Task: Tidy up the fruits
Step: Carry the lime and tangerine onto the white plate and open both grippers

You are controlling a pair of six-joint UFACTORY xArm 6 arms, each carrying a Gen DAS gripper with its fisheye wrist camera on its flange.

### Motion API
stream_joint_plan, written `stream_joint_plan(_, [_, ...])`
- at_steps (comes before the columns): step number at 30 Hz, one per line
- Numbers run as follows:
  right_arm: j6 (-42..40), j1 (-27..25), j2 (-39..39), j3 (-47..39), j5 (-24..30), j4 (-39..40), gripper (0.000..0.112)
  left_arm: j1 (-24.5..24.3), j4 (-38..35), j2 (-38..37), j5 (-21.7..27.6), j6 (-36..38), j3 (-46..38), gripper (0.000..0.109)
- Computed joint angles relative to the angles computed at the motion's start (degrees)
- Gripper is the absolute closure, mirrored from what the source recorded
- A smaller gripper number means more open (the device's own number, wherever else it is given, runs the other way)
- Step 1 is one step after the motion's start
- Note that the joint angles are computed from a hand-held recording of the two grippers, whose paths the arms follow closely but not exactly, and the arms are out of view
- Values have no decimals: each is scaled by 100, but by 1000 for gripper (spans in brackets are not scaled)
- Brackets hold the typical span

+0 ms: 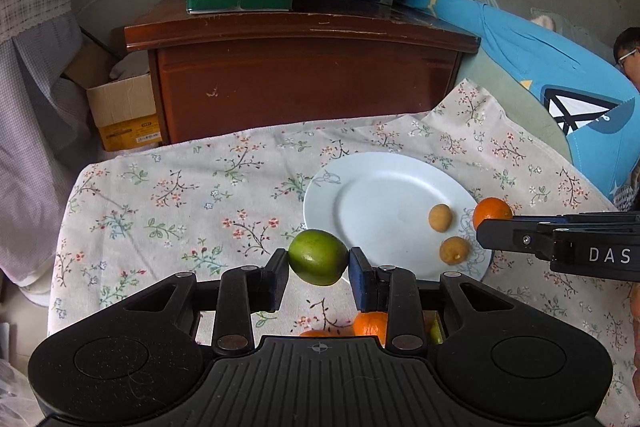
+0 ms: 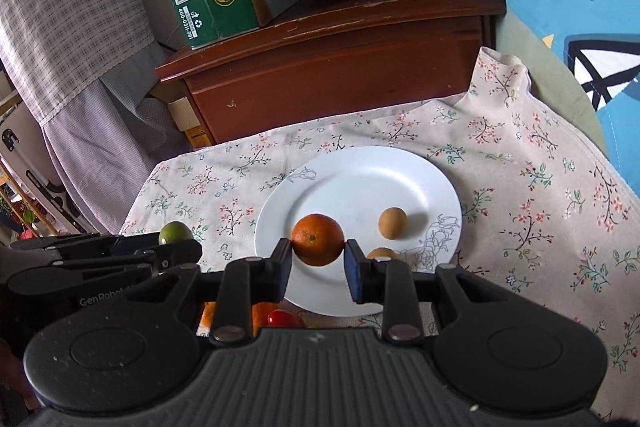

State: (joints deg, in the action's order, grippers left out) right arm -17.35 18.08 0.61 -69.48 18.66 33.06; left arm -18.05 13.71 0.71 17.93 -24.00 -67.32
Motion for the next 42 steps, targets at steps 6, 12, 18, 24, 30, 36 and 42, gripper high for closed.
stream_joint_plan(6, [183, -65, 581, -511, 117, -87, 84, -38, -273, 535, 82, 368, -505, 79])
stream_joint_plan(12, [534, -101, 948, -823, 241, -398, 84, -62, -515, 981, 171, 649, -917, 79])
stream_joint_plan(18, [690, -121, 1165, -1003, 273, -601, 84, -74, -753, 1303, 286, 801, -1253, 79])
stream_joint_plan(24, [771, -105, 1253, -1083, 126, -789, 77, -90, -506, 1368, 279, 547, -1357, 74])
stream_joint_plan(30, [780, -111, 1215, -1078, 85, -755, 68, -24, 433, 1155, 318, -333, -1279, 47])
stream_joint_plan(36, [725, -53, 1130, -1037, 58, -812, 59, -5, 580, 822, 548, -539, -1106, 36])
stream_joint_plan(42, [656, 11, 993, -922, 62, -842, 55, -3, 420, 395, 563, -439, -672, 35])
